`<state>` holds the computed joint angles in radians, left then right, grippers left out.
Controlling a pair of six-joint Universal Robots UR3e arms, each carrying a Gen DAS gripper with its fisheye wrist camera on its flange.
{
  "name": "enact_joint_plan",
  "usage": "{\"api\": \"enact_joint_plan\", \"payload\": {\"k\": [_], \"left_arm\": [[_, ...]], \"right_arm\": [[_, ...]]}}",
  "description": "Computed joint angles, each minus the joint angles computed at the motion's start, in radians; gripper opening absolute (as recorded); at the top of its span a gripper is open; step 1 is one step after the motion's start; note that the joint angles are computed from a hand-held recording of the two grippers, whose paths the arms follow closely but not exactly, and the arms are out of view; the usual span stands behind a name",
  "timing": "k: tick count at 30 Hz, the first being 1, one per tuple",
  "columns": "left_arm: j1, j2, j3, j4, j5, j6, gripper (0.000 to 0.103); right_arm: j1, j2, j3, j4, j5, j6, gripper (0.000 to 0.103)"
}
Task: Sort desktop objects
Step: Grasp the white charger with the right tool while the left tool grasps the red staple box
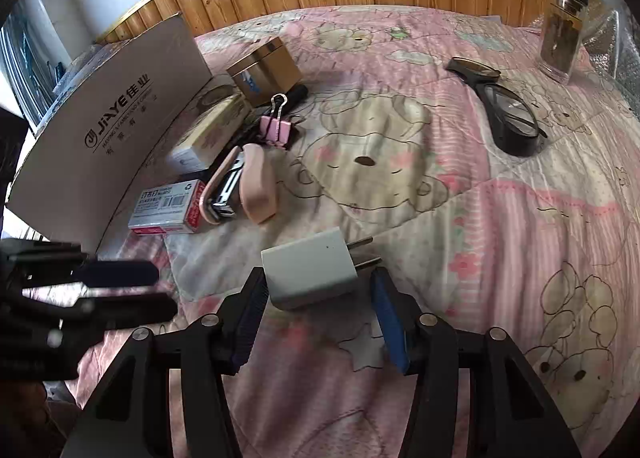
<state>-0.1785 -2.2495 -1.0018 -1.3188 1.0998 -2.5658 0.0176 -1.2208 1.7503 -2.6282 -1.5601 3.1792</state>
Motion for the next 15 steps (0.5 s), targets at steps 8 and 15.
{"api": "enact_joint_plan", "payload": {"k": [8, 15], "left_arm": [[-0.025, -0.103, 0.028, 0.389, 0.226, -0.124, 0.045], [0.005, -0.065, 0.088, 0.018, -0.02, 0.02, 0.05]], "right_arm": [[-0.038, -0.026, 0.04, -0.017, 0.058, -0.026, 0.064], [-0.061, -0.04, 0.072, -0.037, 0.044, 0.006, 0.069]]}}
